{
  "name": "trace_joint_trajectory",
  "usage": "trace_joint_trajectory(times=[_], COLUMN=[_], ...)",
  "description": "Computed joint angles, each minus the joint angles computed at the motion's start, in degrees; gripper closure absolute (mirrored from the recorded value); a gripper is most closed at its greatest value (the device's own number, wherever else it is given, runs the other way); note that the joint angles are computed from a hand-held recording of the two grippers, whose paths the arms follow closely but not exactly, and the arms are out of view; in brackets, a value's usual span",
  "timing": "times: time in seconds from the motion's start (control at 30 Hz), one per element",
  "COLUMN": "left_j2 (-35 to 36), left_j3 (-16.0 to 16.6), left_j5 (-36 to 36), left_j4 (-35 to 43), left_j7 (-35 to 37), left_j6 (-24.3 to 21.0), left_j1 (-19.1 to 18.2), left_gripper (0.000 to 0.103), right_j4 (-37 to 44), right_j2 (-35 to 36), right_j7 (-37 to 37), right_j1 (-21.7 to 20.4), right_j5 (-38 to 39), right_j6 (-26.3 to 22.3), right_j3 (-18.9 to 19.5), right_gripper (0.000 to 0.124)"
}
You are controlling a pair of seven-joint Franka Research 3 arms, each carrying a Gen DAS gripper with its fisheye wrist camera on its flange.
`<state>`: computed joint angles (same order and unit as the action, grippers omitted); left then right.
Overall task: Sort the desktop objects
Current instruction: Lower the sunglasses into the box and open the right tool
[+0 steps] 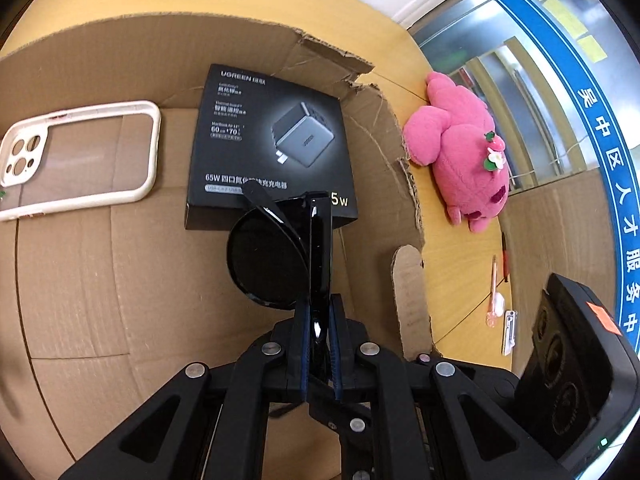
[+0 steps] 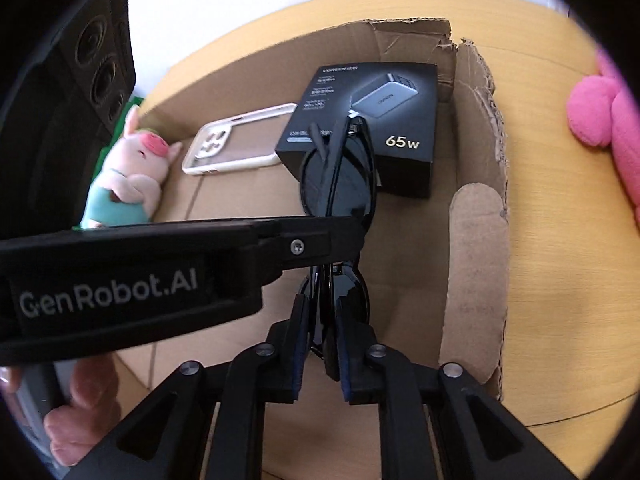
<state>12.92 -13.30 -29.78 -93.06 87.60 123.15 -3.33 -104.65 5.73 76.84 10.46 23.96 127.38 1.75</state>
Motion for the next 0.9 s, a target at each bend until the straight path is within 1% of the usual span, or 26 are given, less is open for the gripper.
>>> trace_joint_trajectory(times=[0.07,0.13,0.3,0.33,0.37,0.4,0.43,0.47,0.5,0.57,0.63,0.77,0.83,0.87,0.9], left_j2=[-0.07,-0.06,0.33,0.22,0.01,-0.53,-1.43,-2.51,-3.84,-6.35,-10.04,-20.13,-25.61,-28.77,-31.01], left_j3=[-0.07,-0.13,-0.26,-0.35,-0.49,-0.63,-0.69,-0.61,-0.38,0.29,1.07,3.26,4.21,4.46,4.61], left_j5=[-0.18,-0.36,-1.21,-1.90,-3.07,-4.57,-5.98,-6.58,-6.40,-4.68,-3.24,0.13,3.24,5.30,7.22], left_j4=[-0.22,-0.34,-0.08,-0.20,-0.39,-0.97,-1.81,-2.64,-3.56,-5.04,-7.76,-16.46,-21.63,-24.68,-26.94], left_j7=[-0.10,-0.15,-0.38,0.04,0.91,2.19,3.38,4.10,4.66,4.96,6.03,8.57,8.09,7.34,6.36], left_j6=[-0.06,-0.11,-1.13,-1.35,-1.47,-1.17,-0.51,0.48,1.54,3.29,6.06,13.83,18.14,20.50,22.35], left_j1=[-0.01,-0.06,0.06,0.25,0.53,0.85,1.04,0.91,0.65,-0.09,-0.81,-2.54,-3.28,-3.35,-3.34], left_gripper=[0.096,0.096,0.095,0.093,0.086,0.075,0.069,0.061,0.054,0.046,0.043,0.033,0.029,0.027,0.026], right_j4=[-0.68,-1.39,-3.78,-4.33,-5.19,-5.88,-7.08,-8.23,-10.30,-13.44,-17.02,-23.96,-26.75,-27.43,-28.77], right_j2=[-0.76,-1.59,-4.27,-4.80,-5.59,-6.20,-7.24,-8.22,-9.88,-12.61,-15.97,-22.56,-25.29,-26.58,-27.94], right_j7=[0.98,1.57,2.15,2.32,2.57,2.64,3.58,5.57,7.58,7.57,7.08,10.12,13.04,13.17,15.01], right_j1=[0.29,0.35,0.69,0.79,0.93,1.07,1.30,1.46,1.53,1.65,1.73,0.78,0.17,0.05,-0.55], right_j5=[-1.15,-1.22,-2.58,-2.94,-3.49,-4.00,-6.02,-8.99,-12.11,-12.96,-12.71,-16.24,-17.44,-17.46,-18.26], right_j6=[0.74,1.23,2.42,2.62,3.02,3.51,4.58,5.63,7.93,10.96,14.39,21.98,25.13,25.41,26.83], right_j3=[0.01,-0.02,0.08,0.12,0.20,0.27,0.47,0.71,1.00,1.05,1.19,2.87,4.15,3.93,4.94], right_gripper=[0.108,0.098,0.090,0.088,0.086,0.083,0.075,0.066,0.052,0.051,0.051,0.049,0.046,0.046,0.046])
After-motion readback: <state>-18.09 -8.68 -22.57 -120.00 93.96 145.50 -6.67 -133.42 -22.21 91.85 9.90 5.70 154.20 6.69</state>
